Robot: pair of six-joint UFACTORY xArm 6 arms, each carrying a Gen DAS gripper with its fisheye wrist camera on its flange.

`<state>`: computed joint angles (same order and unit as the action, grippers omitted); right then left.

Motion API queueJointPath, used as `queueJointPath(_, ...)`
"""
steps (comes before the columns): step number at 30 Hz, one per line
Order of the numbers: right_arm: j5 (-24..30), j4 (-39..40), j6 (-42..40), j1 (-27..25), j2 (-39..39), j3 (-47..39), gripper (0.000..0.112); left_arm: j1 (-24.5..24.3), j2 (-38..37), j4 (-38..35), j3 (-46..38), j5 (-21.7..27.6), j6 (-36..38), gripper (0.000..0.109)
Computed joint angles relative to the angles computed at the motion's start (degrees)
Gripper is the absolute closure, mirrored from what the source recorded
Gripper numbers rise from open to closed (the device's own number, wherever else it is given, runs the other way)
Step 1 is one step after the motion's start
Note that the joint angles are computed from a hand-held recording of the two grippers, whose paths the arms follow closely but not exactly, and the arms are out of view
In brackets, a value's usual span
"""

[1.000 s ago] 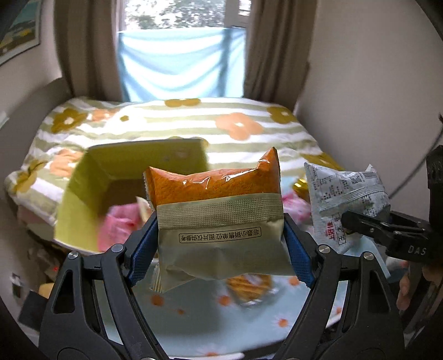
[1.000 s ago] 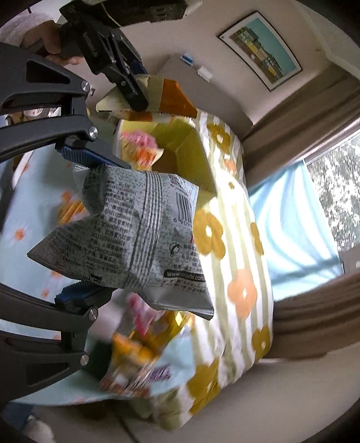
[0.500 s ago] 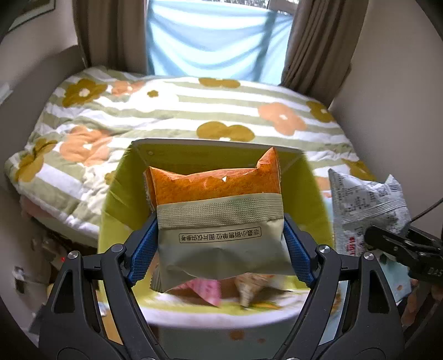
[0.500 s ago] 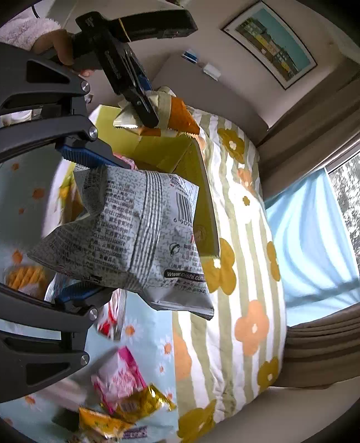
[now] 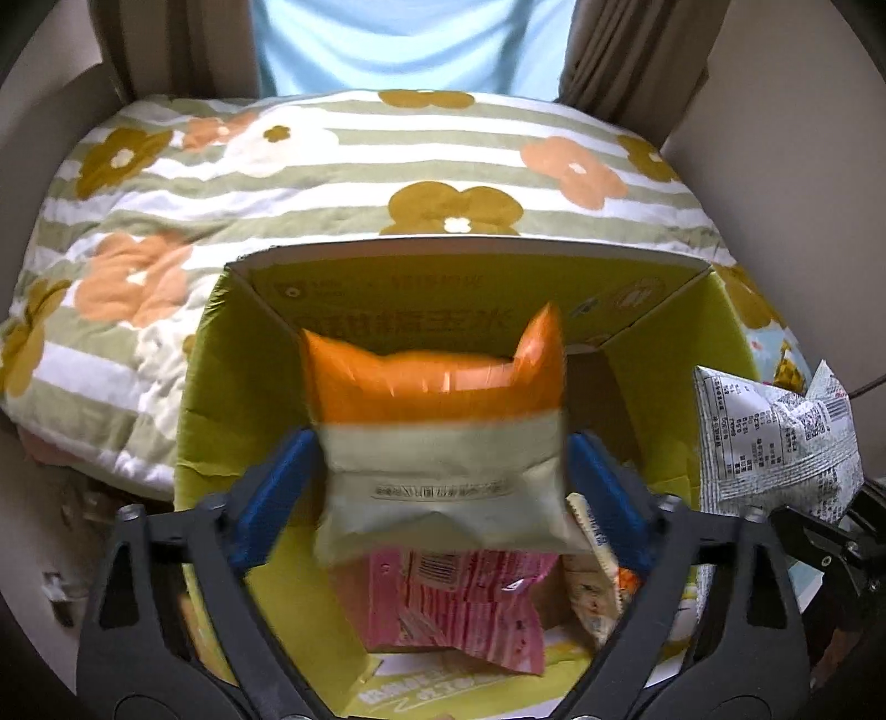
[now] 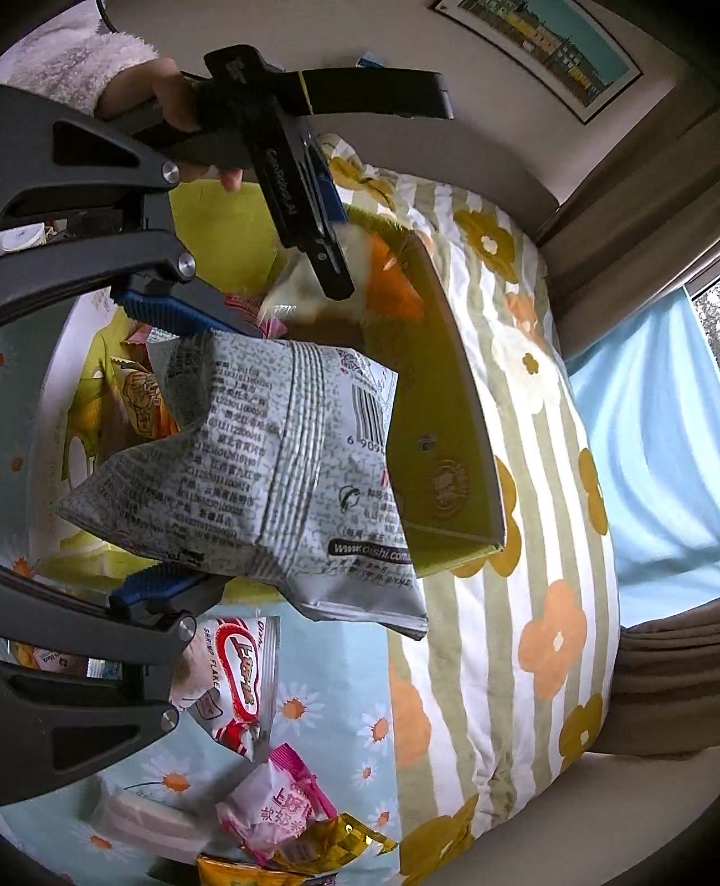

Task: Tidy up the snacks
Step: 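Carry the cake pack with the left tool while the right tool carries the white bag into the box, then open both tools to release the packs into the box and withdraw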

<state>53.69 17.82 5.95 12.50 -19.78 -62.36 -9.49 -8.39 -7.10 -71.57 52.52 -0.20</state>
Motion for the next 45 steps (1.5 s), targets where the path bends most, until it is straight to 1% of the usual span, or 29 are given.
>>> queueJointPath(2, -0.1, -0.1, 0.1, 0.1, 0.3, 0.0, 0.047, 0.1, -1.0, 0.0, 1.2, -0.8, 0.1, 0.008)
queueJointPath(9, -0.2, 0.3, 0.9, 1.1, 0.1, 0.8, 0.047, 1.9, -6.4, -4.5, 5.8, 0.5, 1.3, 0.008)
queueJointPath(15, -0.7, 1.1, -0.1, 2.2, 1.4, -0.6, 0.046, 1.9, -10.2, -2.4, 8.6, 0.3, 0.3, 0.008)
queueJointPath(17, -1.2, 1.2, -1.0, 2.5, 2.2, -1.4, 0.042, 2.0, -11.5, -1.9, 9.5, 0.1, 0.0, 0.008)
queueJointPath(18, -1.9, 0.2, -0.7, 2.9, 2.4, -1.6, 0.034, 2.0, -11.8, -1.7, 9.6, 0.2, -0.3, 0.008)
queueJointPath(19, -3.0, -0.9, -0.5, 3.4, 2.5, -1.6, 0.024, 2.1, -12.2, -1.8, 9.8, 0.2, -0.3, 0.008)
queueJointPath(20, -3.6, -2.1, -0.4, 3.9, 2.6, -1.7, 0.021, 2.2, -12.7, -2.0, 10.0, 0.2, -0.3, 0.008)
queueJointPath(21, -3.3, -3.3, -0.4, 4.3, 2.7, -1.9, 0.020, 2.4, -13.3, -2.2, 10.3, 0.3, -0.2, 0.008)
queueJointPath(25, -2.3, -7.0, 0.1, 5.7, 2.2, -1.8, 0.020, 2.9, -15.1, -2.7, 11.4, 0.3, -0.5, 0.008)
queueJointPath(32, 0.0, -5.6, -0.2, 5.1, 0.8, 0.0, 0.020, 3.3, -16.8, -3.5, 13.8, 0.4, -0.7, 0.008)
queueJointPath(38, 0.4, -6.1, 0.4, 5.4, -0.3, 0.6, 0.020, 3.2, -18.5, -5.0, 15.3, 0.3, -1.0, 0.008)
queueJointPath(45, 0.7, -5.7, 0.8, 4.6, -2.5, 1.5, 0.020, 1.7, -19.5, -4.5, 15.3, 1.6, -1.5, 0.008)
